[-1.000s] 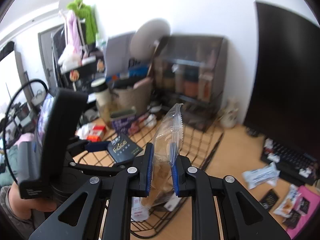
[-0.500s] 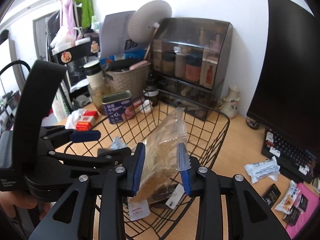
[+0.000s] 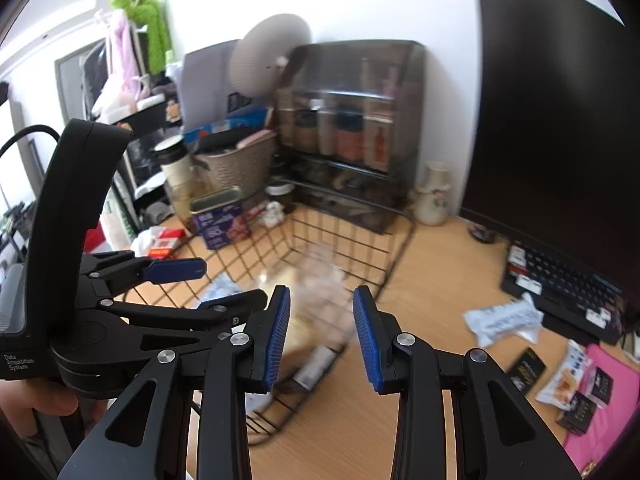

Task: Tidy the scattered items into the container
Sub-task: 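Return both grippers to the remaining desk items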

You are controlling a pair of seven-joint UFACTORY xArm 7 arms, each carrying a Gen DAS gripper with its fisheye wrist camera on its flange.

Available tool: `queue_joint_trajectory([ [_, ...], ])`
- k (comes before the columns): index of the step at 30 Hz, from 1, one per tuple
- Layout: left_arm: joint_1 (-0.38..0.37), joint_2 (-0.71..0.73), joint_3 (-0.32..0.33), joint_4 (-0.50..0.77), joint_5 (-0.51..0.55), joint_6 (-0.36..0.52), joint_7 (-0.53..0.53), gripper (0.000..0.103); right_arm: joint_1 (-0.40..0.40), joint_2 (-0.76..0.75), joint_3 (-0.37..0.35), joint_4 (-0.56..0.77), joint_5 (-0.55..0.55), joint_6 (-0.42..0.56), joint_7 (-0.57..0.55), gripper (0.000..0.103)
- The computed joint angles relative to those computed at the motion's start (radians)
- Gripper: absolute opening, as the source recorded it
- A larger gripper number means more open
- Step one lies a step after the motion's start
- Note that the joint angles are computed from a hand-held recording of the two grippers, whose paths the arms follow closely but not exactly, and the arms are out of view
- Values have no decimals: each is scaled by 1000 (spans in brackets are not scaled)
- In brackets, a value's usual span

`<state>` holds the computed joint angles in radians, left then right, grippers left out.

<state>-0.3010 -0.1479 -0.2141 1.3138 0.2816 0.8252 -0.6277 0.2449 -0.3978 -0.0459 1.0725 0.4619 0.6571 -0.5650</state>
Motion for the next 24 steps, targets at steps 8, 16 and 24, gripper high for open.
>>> queue_joint_trajectory([
  [8, -93, 148, -43, 176, 76, 43, -40, 72, -65, -60, -91, -40, 11, 24, -42, 33],
  [16, -270, 393, -22, 436, 111, 107, -21, 72, -195, -42, -216, -34, 12, 71, -104, 33],
  [24, -402, 673, 45, 748, 62, 187, 62, 72, -330, 63, -260, -4, 12, 84, -160, 33],
])
